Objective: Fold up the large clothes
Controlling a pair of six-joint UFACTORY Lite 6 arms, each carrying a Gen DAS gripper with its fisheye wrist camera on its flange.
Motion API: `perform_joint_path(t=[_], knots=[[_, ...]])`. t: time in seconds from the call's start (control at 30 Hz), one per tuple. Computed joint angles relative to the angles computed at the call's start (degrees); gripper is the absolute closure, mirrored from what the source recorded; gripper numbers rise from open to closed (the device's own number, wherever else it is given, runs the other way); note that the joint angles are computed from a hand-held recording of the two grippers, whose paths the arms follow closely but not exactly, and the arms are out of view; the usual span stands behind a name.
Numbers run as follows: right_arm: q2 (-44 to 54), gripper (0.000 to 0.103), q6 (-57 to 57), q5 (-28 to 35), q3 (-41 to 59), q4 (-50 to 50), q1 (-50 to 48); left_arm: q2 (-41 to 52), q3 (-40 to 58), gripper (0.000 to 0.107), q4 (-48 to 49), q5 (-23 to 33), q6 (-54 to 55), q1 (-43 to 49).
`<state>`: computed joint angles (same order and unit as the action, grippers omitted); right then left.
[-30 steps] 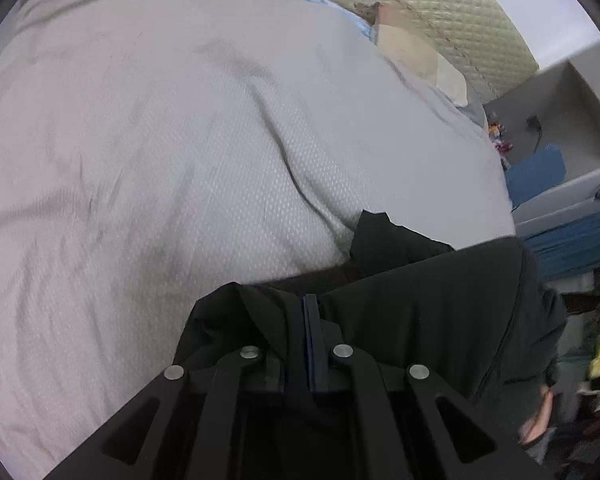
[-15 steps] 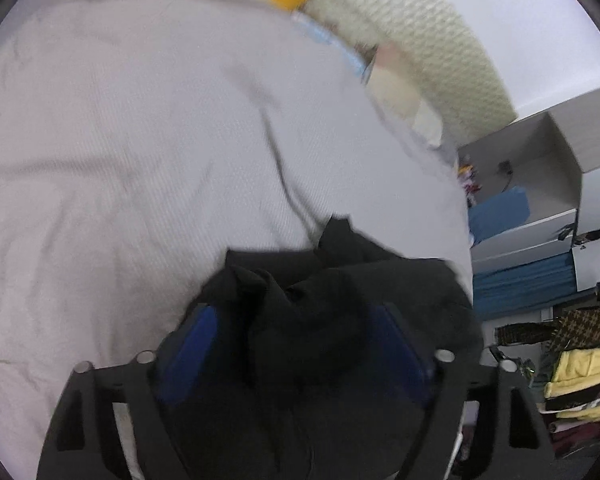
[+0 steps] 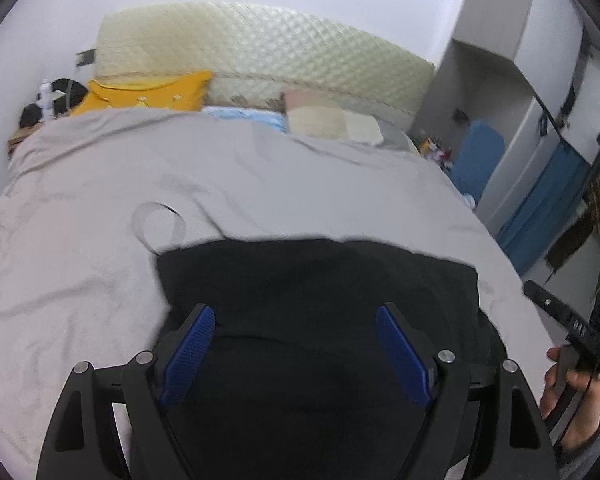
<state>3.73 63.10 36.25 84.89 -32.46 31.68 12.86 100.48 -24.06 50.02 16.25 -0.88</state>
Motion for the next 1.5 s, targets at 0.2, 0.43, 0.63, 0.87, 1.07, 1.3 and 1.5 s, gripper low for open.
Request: perform_joint_path(t=[0.2,0.43,0.63,0.87,1.07,1.3,1.5], knots=[[8.9,0.006,7.8,-3.3,-3.6,-12.3,5.2,1.3,-9.7,0.024,9.7,-12.4,-7.1,-9.5],[12.6,0.002,12.6,-9.7,-4.0,-17.0,1.8,5.8,-9.4,0.024,20.2,-18.8,-17.5,-13.1],[18.9,0.001,6.2,-11.7,2.0,-11.1,-0.7,13.8,-1.0,0.024,28.7,-17.8,-24.5,-15.2],[24.0,0.0,2.9,-12.8,7.0,-7.7,-2.1,17.3,-0.2,0.021,27.5,-21.3,-23.6,-14.5],[27.3,0.0,2.1,-14.6,9.1,-7.6,-2.3,19.4,-0.7,0.02,30.5,-24.3,-26.2,-14.9],[27.2,0.0,18.9,-16.5,5.5,-24.4,-0.9,17.4,-5.0,0.02,33.1,-27.5,-29.1,-15.4],[23.4,0.0,17.2,-17.9,1.7,-22.1,-0.9,13.7,-9.3,0.02,28.8,-29.9,-24.1,-14.5]])
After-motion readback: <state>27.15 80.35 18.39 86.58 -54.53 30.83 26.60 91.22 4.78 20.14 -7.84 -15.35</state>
